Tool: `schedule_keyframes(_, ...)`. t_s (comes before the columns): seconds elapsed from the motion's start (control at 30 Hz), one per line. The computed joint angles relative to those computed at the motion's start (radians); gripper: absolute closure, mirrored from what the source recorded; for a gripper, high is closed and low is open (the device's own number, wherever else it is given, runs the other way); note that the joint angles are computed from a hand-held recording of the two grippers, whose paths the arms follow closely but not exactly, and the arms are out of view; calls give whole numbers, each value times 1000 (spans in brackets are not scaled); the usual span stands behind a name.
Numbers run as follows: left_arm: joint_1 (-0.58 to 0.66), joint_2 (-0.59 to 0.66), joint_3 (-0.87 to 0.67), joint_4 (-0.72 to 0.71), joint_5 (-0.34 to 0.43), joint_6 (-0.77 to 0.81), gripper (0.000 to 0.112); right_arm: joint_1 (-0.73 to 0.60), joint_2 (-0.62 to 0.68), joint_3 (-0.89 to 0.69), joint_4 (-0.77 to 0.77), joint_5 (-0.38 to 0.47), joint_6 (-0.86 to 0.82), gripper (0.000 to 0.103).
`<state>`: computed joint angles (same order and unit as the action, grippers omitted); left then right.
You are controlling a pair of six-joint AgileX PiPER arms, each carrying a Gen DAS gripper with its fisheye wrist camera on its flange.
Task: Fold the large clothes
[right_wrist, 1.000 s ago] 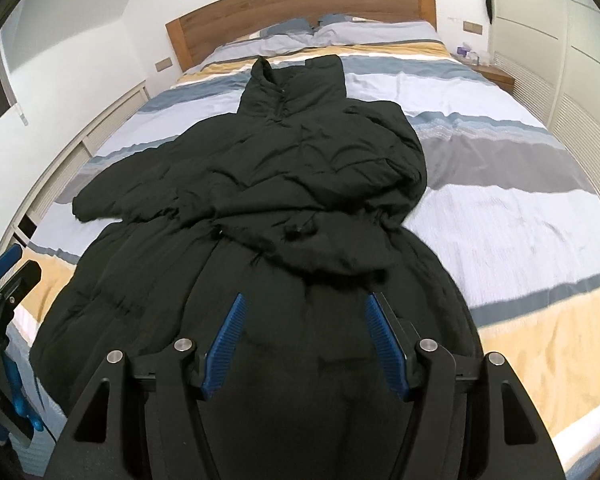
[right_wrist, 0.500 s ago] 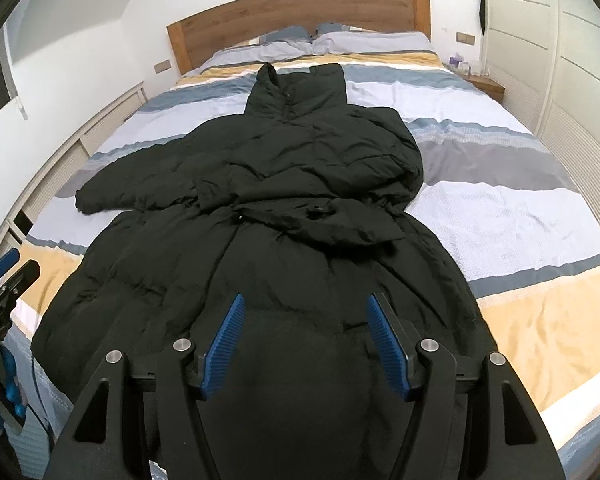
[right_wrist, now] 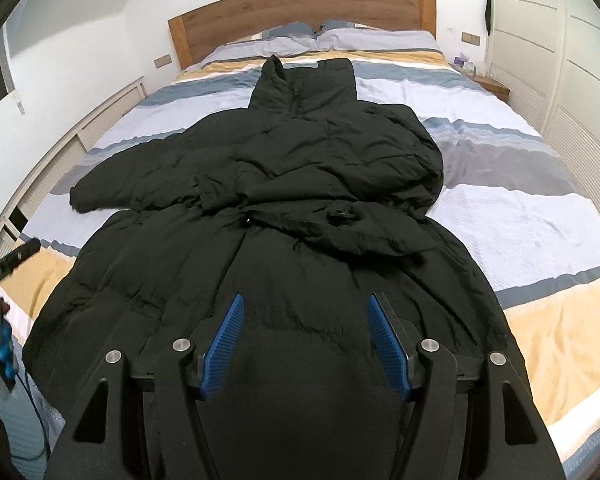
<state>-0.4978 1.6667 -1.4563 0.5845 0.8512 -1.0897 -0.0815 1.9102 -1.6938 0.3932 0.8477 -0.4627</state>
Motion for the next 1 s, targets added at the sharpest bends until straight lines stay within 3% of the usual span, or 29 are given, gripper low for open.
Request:
schedule_keyframes(0.17, 259, 29, 1, -294, -174, 203, 12, 11, 64, -78, 5, 22, 30, 40)
schedule_keyframes(0.4, 529, 165, -75, -742, -315, 474, 12, 15, 160, -212, 6, 48, 52, 40)
schedule_keyframes(0.6, 651, 302, -131, -977, -391, 566, 12, 15, 250, -315, -12, 68, 68, 40)
schedule_keyframes(0.83, 718, 423, -183, -1148, -447, 639, 13, 9, 318, -378, -24, 75, 80, 40)
schedule_keyframes(1.0, 741, 472, -171, -1420, -505, 860, 14, 8, 337, -397, -21, 80, 70, 40)
